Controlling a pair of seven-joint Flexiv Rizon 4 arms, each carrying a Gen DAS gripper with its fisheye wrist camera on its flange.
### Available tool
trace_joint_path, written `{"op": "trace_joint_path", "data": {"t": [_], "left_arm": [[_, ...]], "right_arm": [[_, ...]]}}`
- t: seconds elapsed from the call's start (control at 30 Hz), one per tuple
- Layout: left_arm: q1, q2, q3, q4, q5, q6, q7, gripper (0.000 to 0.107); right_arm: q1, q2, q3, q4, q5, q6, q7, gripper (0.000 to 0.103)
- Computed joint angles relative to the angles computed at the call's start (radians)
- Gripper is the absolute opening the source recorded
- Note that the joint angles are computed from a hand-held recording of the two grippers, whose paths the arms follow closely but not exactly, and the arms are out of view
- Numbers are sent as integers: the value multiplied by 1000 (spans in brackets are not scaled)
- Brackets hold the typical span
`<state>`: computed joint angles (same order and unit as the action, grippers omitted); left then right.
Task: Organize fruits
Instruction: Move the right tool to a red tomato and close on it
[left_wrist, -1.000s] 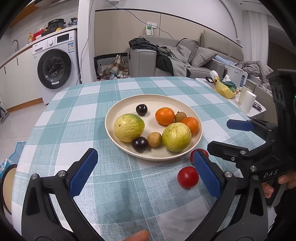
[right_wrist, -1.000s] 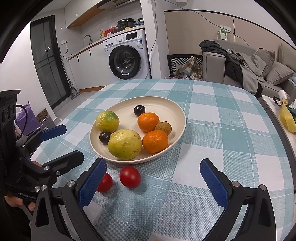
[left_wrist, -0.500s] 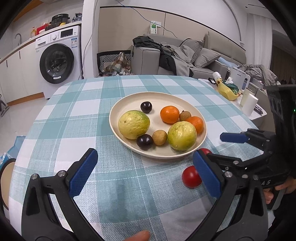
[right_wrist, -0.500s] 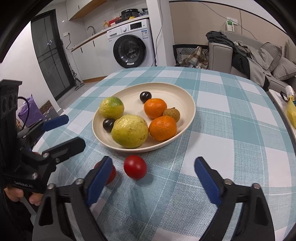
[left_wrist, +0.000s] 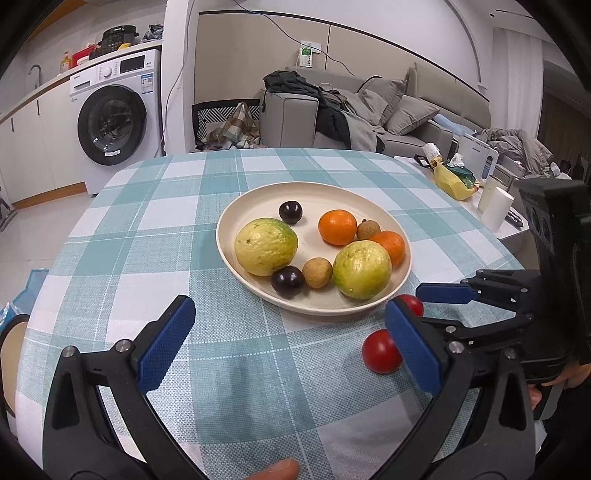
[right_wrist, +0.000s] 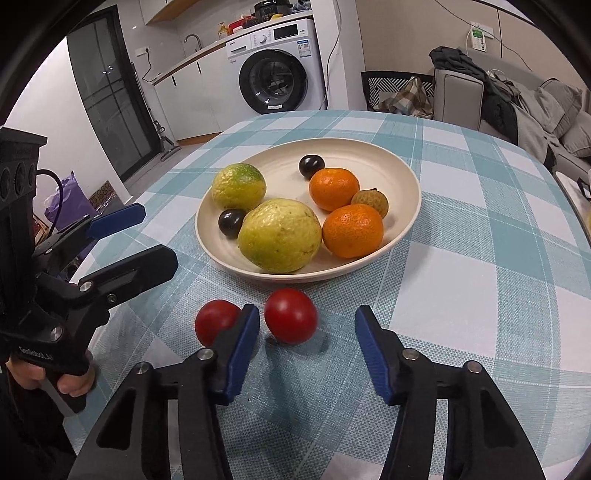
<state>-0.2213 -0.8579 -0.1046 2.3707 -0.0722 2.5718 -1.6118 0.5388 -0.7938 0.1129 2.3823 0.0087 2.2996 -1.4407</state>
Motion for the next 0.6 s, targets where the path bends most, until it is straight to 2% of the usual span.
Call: {"op": "trace_joint_path", "data": {"t": [0.3,0.6], "left_arm": [[-12,-1,-5,-13,0,-22,9,102],[-12,10,-16,-16,25,-71,29,102]], "right_arm": [[-13,-1,9,-3,-24,-10,6,31],[-25,-1,15,13,-13,46,1,30]]}}
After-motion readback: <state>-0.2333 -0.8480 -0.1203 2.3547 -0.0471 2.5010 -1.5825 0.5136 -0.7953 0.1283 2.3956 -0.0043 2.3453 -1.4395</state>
